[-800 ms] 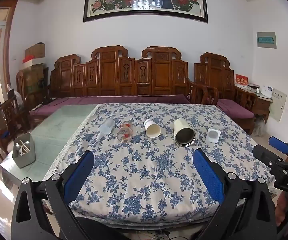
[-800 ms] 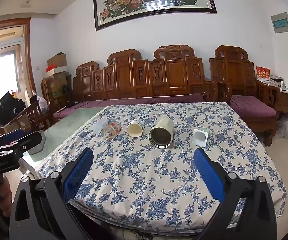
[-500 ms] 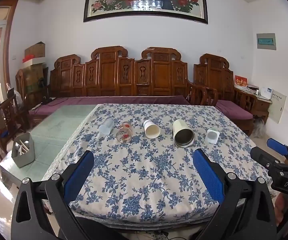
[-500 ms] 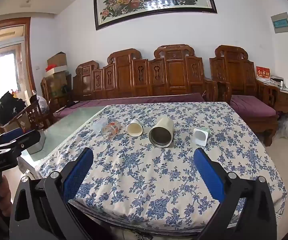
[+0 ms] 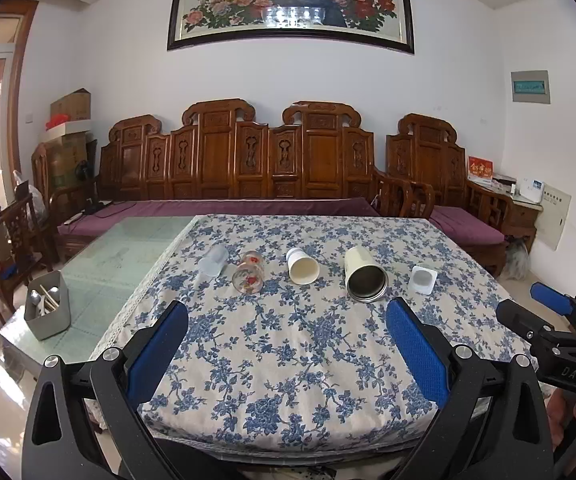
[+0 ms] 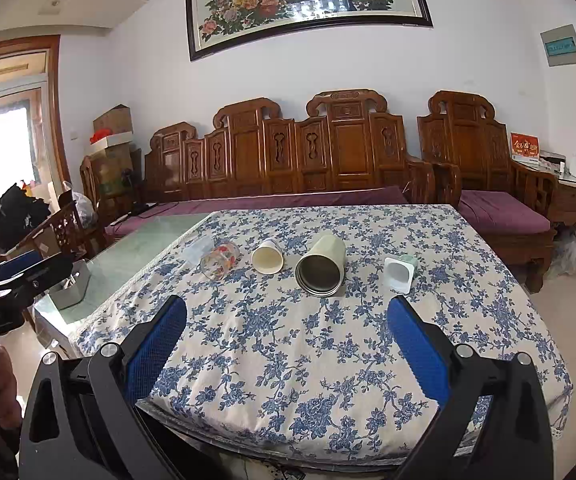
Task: Flip cup upside down
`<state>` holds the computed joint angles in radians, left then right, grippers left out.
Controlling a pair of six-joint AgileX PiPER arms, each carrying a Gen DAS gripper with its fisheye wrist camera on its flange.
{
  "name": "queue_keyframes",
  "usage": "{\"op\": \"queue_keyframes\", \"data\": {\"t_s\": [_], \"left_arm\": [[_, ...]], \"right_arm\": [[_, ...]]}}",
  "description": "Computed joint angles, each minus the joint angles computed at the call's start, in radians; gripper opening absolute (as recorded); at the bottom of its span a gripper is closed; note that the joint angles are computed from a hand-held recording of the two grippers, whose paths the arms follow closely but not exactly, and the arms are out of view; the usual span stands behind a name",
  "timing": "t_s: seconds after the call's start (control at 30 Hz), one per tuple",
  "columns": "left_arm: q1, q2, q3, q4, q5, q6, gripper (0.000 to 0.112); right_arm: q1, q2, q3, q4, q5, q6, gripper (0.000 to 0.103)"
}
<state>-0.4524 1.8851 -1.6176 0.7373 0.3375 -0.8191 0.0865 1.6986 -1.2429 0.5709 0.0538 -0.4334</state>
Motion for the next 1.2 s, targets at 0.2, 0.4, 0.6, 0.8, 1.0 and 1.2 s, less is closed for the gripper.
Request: {"op": "queue_keyframes", "data": {"t_s": [0.2, 0.4, 0.6, 0.8, 1.0, 1.2], "left_arm": [[0.000, -0.003, -0.002, -0.002, 0.004, 0.002, 0.095], [-0.002, -0.002, -0.010, -0.005, 0.010, 0.007, 0.095], [-0.003, 0.001, -0.021, -0.018, 0.015, 0.020, 0.095], [-0.003, 0.000, -0.025, -0.023, 0.017, 0.030, 0.095], [-0.004, -0.004, -0.021, -0.017, 0.014, 0.023, 0.095], [-0.004, -0.009, -0.016, -0.010, 0.012, 0.017, 0.095]], "right_arm": [[-0.002, 0.000, 0.001, 0.030, 0.000, -0.030, 0.101], [0.000, 0.000, 0.000, 0.002, -0.001, -0.002, 0.101], [0.000, -0.001, -0.001, 0.008, 0.000, -0.008, 0.101], [0.001, -0.002, 0.000, -0.018, 0.000, 0.018, 0.101], [-0.001, -0.003, 0.000, 0.033, 0.002, -0.033, 0.101], [-0.001, -0.001, 0.000, 0.061, -0.001, -0.061, 0.101]]}}
